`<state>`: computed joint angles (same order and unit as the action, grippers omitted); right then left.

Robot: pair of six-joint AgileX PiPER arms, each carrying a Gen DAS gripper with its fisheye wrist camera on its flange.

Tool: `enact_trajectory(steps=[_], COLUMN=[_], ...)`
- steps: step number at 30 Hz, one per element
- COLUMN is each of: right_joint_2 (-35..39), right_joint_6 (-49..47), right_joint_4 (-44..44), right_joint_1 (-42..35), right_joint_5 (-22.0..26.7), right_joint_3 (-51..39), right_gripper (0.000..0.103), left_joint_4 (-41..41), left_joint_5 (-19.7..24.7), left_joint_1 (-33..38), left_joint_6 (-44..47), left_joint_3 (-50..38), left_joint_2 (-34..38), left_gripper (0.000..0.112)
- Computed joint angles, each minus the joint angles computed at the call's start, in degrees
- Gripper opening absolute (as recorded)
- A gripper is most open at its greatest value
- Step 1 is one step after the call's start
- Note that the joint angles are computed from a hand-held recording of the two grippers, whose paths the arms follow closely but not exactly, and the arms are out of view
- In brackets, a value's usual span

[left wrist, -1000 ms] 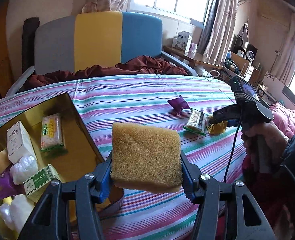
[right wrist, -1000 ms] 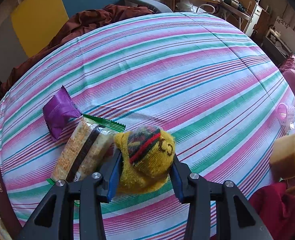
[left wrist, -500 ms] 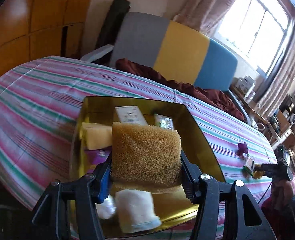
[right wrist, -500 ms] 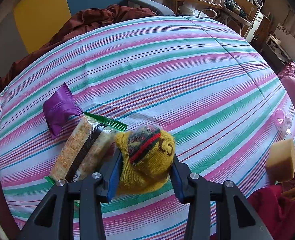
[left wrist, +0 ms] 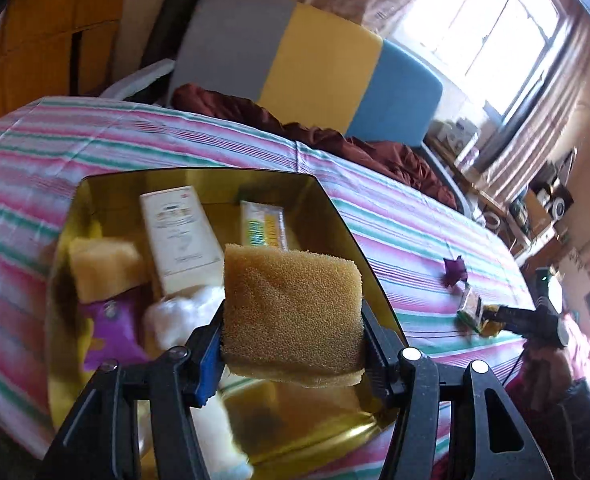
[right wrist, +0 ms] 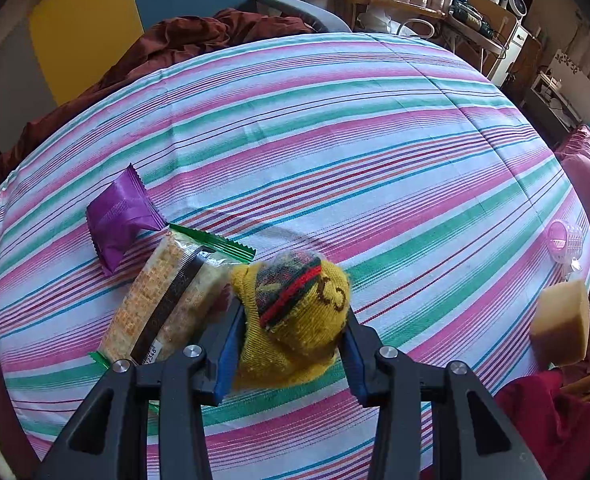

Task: Organize objects
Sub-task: 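Lower the yellow sponge into the tray and open the left tool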

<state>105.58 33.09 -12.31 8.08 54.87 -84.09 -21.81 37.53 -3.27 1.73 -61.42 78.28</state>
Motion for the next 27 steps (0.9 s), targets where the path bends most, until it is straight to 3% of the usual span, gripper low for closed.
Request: enact_trajectory(steps=[7, 12, 18, 22, 27], right_joint_2=[0.1, 0.3, 0.4, 0.5, 0.4], right_joint_6=[-0.3, -0.9, -1.2, -1.3, -1.4], right_joint_4=[-0.1, 0.1, 0.3, 0.3, 0.3], right_joint_1=[0.2, 0.0, -0.1, -0.1, -0.2], right_joint_5=[0.2, 0.3, 0.3, 0.4, 0.4], right_joint_3=[-0.3, -0.7, -0.8, -0.9, -0.9], right_gripper=[0.044, 0.044, 0.044, 0.044, 0.044], left_joint_4=[5.0, 8.8, 13.7, 13.5, 15.6], left_joint_5=[1.2, 3.9, 3.7, 1.1, -0.7], left_joint_1=[-3.8, -5.4, -7.1, -6.5, -5.5], left_joint_6=[-2.3, -4.6, -8.6, -9.0, -12.4], left_joint_3=[-11.1, -14.4, -13.5, -10.2, -6.3], left_joint_2=[13.6, 18.9, 19.4, 15.0, 9.0], left_gripper=[0.060, 0.060, 0.066, 0.075, 0.075])
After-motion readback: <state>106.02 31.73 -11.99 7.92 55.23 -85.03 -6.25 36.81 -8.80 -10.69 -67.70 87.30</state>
